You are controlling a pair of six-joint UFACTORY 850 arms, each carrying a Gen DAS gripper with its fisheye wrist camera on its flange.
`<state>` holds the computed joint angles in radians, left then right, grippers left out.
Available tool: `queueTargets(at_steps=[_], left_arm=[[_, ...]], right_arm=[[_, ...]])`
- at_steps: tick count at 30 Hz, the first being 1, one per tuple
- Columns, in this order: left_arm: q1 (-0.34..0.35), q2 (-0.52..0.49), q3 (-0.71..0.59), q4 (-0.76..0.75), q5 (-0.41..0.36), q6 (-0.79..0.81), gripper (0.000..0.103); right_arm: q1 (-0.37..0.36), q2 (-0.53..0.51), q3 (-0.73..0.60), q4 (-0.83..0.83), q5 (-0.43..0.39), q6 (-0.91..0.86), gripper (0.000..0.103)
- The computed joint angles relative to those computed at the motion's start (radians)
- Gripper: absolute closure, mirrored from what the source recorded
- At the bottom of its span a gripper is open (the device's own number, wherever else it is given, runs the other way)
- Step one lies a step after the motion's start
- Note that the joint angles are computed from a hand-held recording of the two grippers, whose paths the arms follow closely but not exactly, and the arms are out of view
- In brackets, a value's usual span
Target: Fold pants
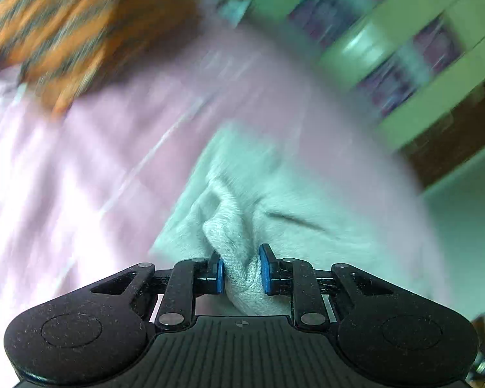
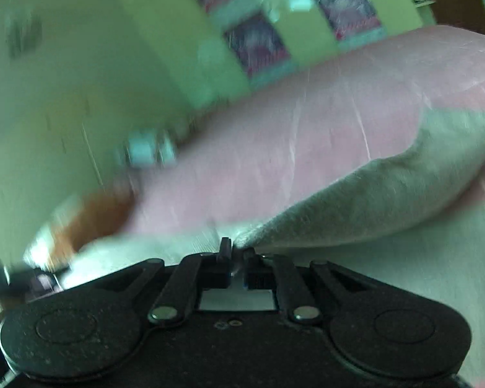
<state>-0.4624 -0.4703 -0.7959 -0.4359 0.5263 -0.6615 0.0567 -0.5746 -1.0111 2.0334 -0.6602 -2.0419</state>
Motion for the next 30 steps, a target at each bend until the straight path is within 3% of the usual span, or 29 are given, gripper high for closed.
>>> queueTargets(at_steps=[2, 5, 8, 11, 16, 18, 20, 21, 23, 27, 30], left_arm=[[-0.017, -0.010, 0.023, -0.017, 0.095, -0.086, 0.081], [-0.025, -0.017, 0.003, -0.067, 0.083, -0.046, 0.080], [-0.012, -0.015, 0.000, -0.039, 0.083, -0.093, 0.080], [-0.013, 0.001, 0.020, -0.028, 0.114, -0.095, 0.080], [0.008, 0.096, 0.068, -0.006, 0.132, -0.024, 0.080], [0.024, 0.105, 0.062, -0.005, 0.073, 0.018, 0.080], [0.033, 0.047, -0.011, -0.115, -0.091, 0.189, 0.080], [0.027, 0.027, -0.022, -0.156, -0.123, 0.241, 0.078], [0.019, 0.019, -0.026, -0.200, -0.100, 0.237, 0.078], [0.001, 0.019, -0.028, -0.281, -0.083, 0.332, 0.078], [-0.030, 0.034, -0.016, -0.345, -0.011, 0.405, 0.078]], right_arm=[[0.016, -0.044, -0.017, -0.043, 0.072, 0.052, 0.103], [0.017, -0.038, 0.011, 0.069, 0.040, -0.005, 0.103], [0.031, -0.026, 0.003, 0.079, 0.076, -0.022, 0.100], [0.050, -0.017, -0.017, 0.048, 0.110, 0.011, 0.103], [0.011, 0.051, 0.040, 0.035, -0.027, -0.037, 0.103], [0.007, 0.056, 0.053, -0.006, -0.026, -0.039, 0.103], [0.019, 0.024, 0.037, -0.024, 0.022, -0.041, 0.103], [0.028, -0.002, 0.022, -0.043, 0.057, -0.015, 0.103], [0.037, -0.028, 0.006, -0.028, 0.071, 0.010, 0.103], [0.033, -0.001, 0.035, 0.057, 0.065, -0.070, 0.090], [0.021, -0.008, 0.024, 0.018, 0.055, -0.034, 0.101]])
